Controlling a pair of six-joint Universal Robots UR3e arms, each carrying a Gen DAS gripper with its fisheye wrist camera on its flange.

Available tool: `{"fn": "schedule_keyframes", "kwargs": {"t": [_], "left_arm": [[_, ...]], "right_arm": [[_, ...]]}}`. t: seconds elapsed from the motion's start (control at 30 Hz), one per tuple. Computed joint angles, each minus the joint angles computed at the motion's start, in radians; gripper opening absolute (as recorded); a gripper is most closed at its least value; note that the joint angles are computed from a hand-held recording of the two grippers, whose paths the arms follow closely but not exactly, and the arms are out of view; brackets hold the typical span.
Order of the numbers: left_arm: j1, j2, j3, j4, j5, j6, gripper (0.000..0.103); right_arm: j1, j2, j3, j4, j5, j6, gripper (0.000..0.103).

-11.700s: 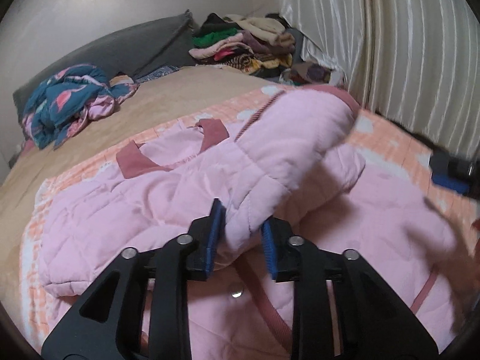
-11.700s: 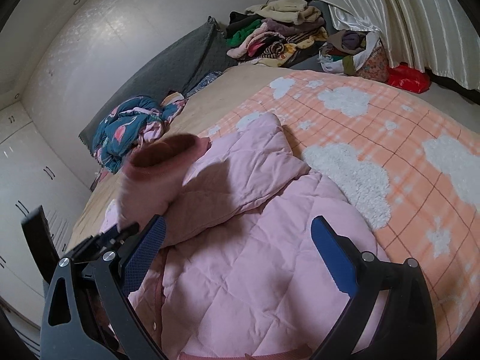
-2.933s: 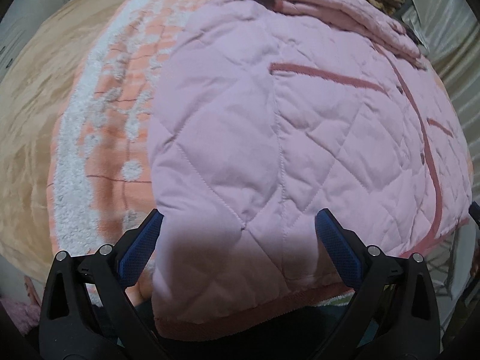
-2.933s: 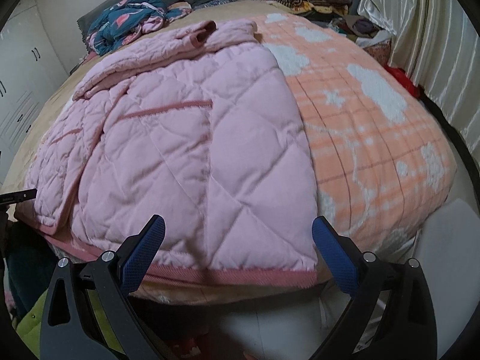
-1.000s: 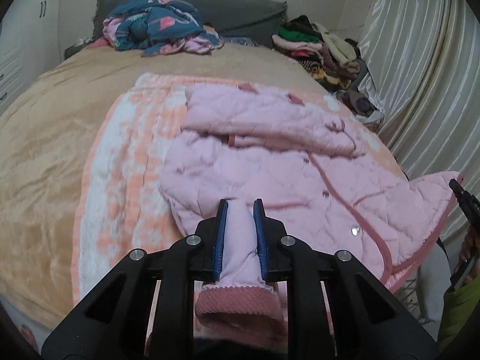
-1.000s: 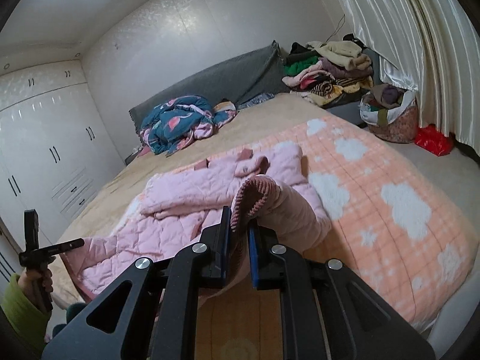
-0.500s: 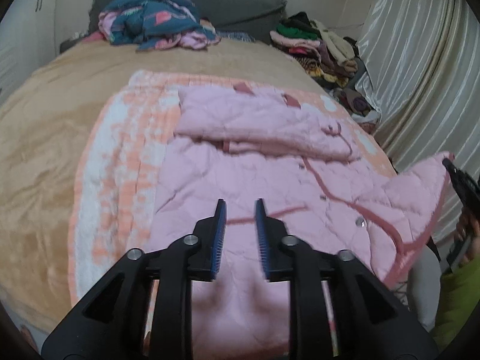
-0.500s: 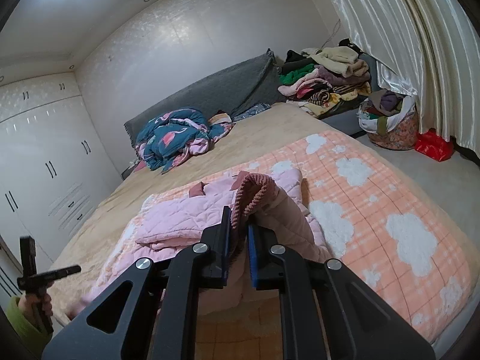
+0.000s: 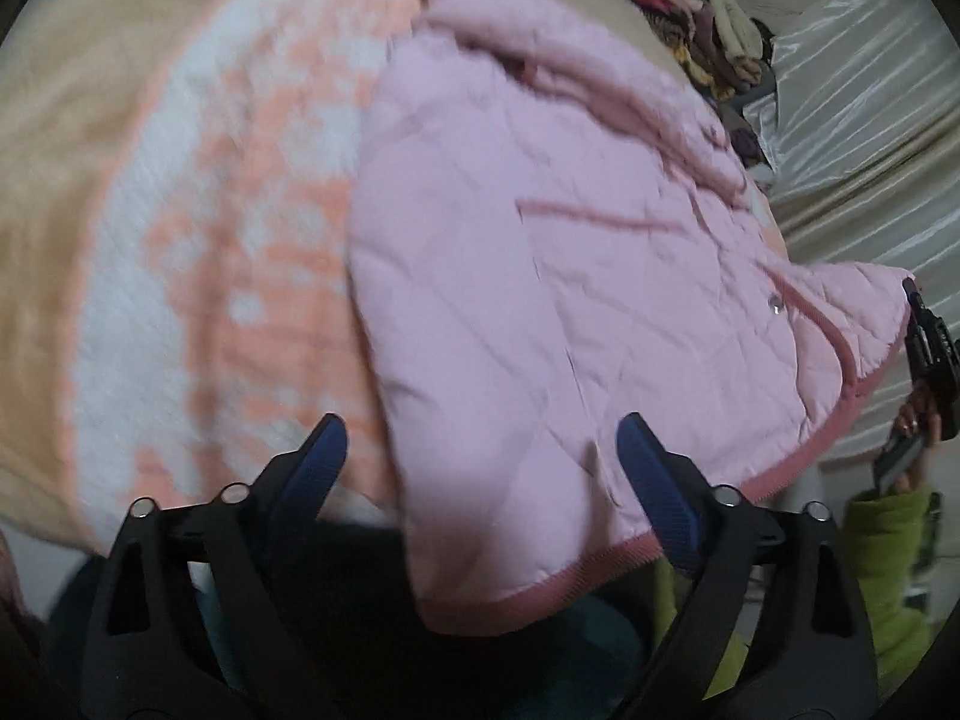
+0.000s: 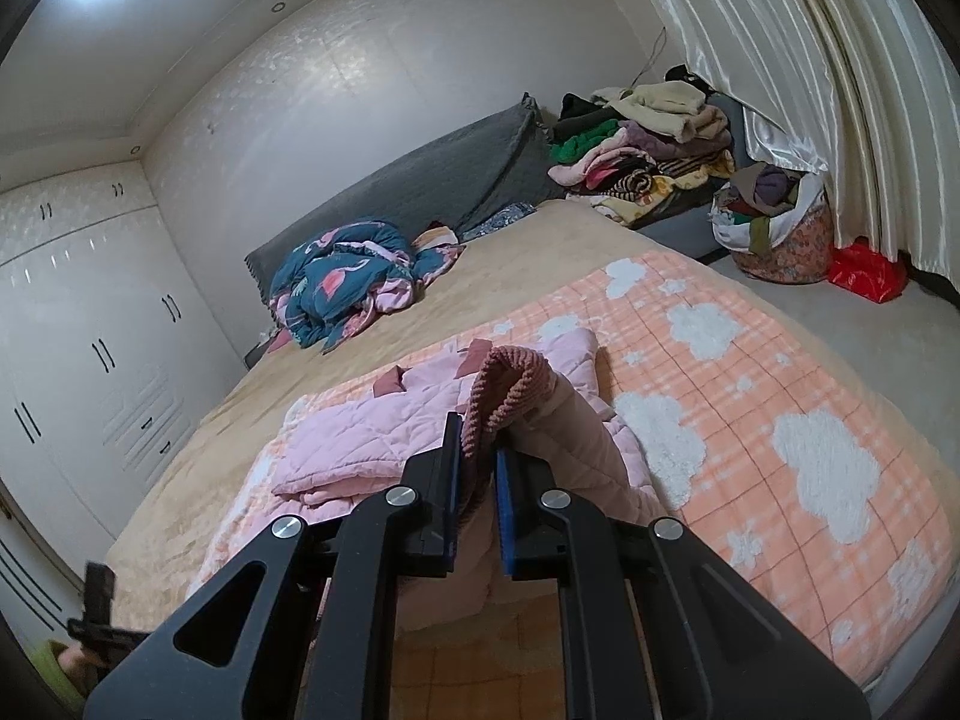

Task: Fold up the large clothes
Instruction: 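Lift the hem with both grippers and fold it toward the collar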

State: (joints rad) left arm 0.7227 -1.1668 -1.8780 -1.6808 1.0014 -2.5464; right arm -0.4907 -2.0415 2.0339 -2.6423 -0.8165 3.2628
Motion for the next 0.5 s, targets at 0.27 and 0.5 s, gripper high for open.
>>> {"fn": "schedule_keyframes", "kwargs": {"t": [0.27, 0.5], "left_arm": [[-0.087, -0.023, -0.061, 0.01, -0.053, -0.024, 0.043], [-0.053, 0.033, 0.021, -0.004, -0.169, 0.006, 0.009]], "right_arm": [[-0.045, -0.028, 0.026, 0.02, 0.033, -0.015, 0.009], [-0.114, -0.077, 0.047, 0.097, 0.083, -0.058, 0.009]]}}
